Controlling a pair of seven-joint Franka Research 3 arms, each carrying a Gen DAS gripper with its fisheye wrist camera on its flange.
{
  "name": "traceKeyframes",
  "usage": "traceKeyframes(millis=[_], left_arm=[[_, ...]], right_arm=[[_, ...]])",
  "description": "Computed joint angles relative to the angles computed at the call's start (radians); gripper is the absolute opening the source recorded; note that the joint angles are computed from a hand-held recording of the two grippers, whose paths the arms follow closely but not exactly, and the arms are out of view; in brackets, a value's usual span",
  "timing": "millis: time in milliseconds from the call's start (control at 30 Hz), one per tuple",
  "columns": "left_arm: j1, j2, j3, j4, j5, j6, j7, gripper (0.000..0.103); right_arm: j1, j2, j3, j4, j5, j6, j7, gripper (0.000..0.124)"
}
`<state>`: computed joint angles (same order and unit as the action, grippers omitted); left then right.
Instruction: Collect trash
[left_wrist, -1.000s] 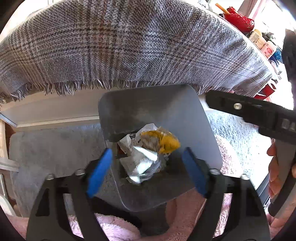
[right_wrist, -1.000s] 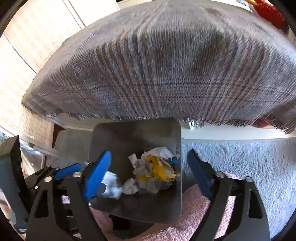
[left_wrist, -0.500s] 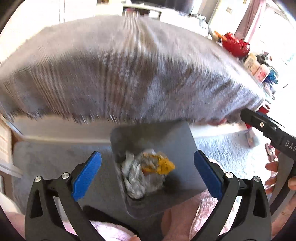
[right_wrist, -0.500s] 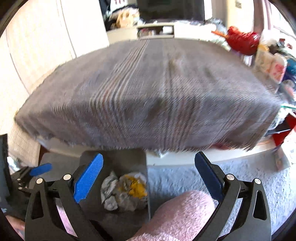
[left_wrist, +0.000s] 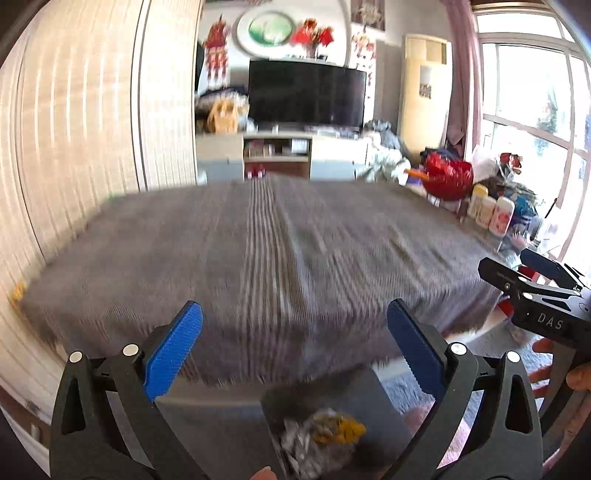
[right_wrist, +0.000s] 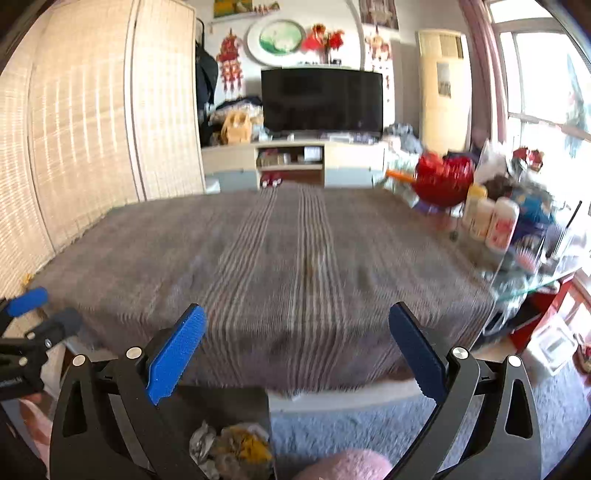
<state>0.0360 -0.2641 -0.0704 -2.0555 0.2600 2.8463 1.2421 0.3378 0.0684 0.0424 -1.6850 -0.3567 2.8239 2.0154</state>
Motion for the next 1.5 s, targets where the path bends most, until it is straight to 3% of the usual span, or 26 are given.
traceKeyframes(millis=[133, 400, 500, 733, 1033, 1200, 1500], left_arm=[[0.049, -0.002, -0.034, 0.049, 0.083, 0.004, -0.077, 0.095], [0.086, -0.022, -0.052, 0.086, 0.179, 0.009, -0.18, 0.095], [0.136, -0.035, -0.082, 0.09, 0.284, 0.007, -0.254, 0.095], [0.142, -0.048, -0.061, 0.056, 0.312, 0.073, -0.295, 0.095], [0.222, -0.065, -0.105, 0.022, 0.433, 0.096, -0.415, 0.095], [0.192, -0.058, -0.079, 0.011, 0.416, 0.124, -0.381, 0.095], [0.15, -0.041, -0.056, 0.012, 0.356, 0.117, -0.304, 0.095]], right_arm=[[0.005, -0.005, -0.012, 0.036, -0.084, 0.002, 0.058, 0.1], [-0.001, -0.031, 0.0, 0.05, -0.165, 0.013, 0.177, 0.1], [-0.001, -0.032, 0.006, 0.05, -0.244, 0.021, 0.234, 0.1], [-0.004, -0.039, 0.012, 0.035, -0.294, 0.065, 0.291, 0.1], [0.001, -0.043, 0.021, 0.051, -0.459, 0.016, 0.427, 0.1], [-0.006, -0.04, 0.017, 0.045, -0.521, 0.029, 0.505, 0.1], [0.004, -0.024, 0.017, 0.055, -0.491, -0.001, 0.464, 0.1]])
